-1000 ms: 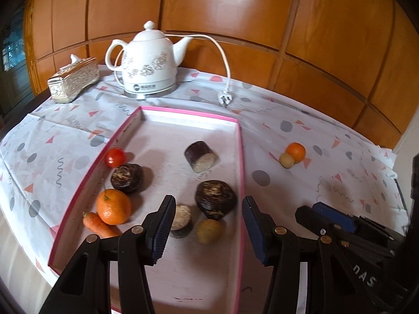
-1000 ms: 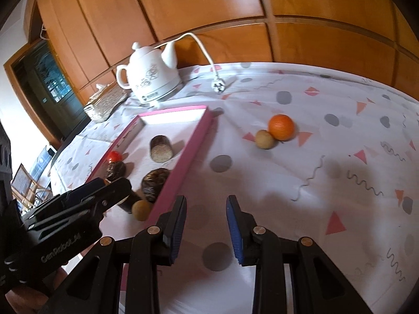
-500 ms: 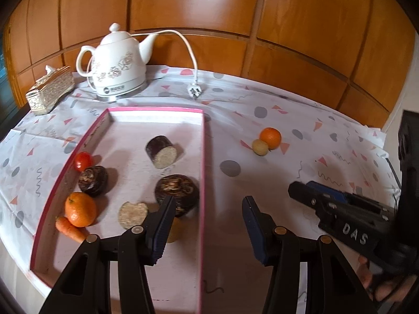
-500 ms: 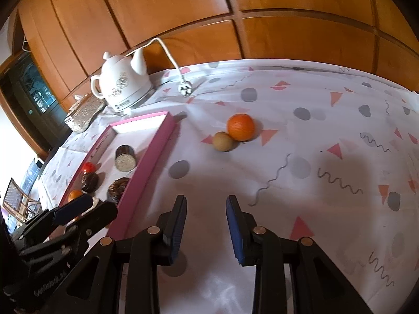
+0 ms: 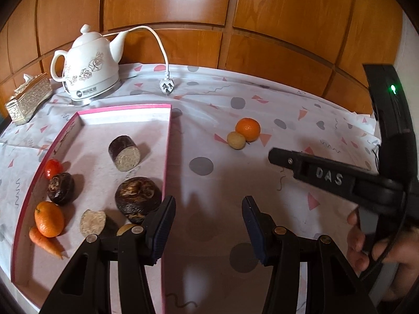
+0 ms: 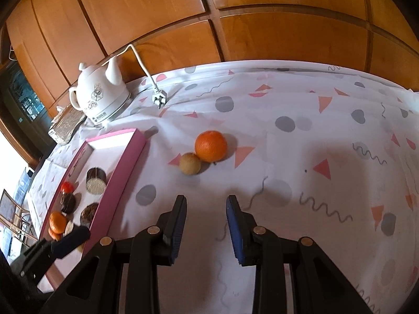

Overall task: Organize fruits
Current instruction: 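Grasp the small yellow ball with the left tool while the right tool grasps the mandarin orange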

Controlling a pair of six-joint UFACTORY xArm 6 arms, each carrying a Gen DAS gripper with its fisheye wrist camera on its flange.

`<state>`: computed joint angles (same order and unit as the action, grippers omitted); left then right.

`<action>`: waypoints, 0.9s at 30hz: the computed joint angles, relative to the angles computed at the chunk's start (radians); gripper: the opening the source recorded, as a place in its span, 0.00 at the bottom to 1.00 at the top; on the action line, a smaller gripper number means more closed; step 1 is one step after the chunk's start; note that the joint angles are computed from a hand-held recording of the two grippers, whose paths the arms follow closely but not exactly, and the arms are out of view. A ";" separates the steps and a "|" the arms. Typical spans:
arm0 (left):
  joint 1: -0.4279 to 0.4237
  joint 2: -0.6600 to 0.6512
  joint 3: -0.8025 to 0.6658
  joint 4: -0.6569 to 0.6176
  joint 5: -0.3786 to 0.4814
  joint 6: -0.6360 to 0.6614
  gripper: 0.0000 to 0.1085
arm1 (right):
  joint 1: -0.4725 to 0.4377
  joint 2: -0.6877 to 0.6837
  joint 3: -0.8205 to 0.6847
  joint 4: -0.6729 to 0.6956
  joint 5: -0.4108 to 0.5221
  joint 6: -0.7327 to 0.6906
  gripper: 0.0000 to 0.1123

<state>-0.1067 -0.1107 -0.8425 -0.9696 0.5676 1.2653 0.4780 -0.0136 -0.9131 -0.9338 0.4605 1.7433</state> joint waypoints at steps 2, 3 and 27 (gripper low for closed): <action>-0.006 0.012 -0.010 0.004 -0.001 -0.016 0.49 | -0.012 0.017 -0.017 0.004 -0.001 -0.018 0.28; -0.012 0.016 -0.013 0.002 -0.005 -0.019 0.49 | -0.019 0.026 -0.025 0.006 -0.004 -0.026 0.28; -0.075 0.160 -0.134 0.090 -0.062 -0.202 0.47 | -0.157 0.210 -0.166 0.006 -0.185 -0.079 0.33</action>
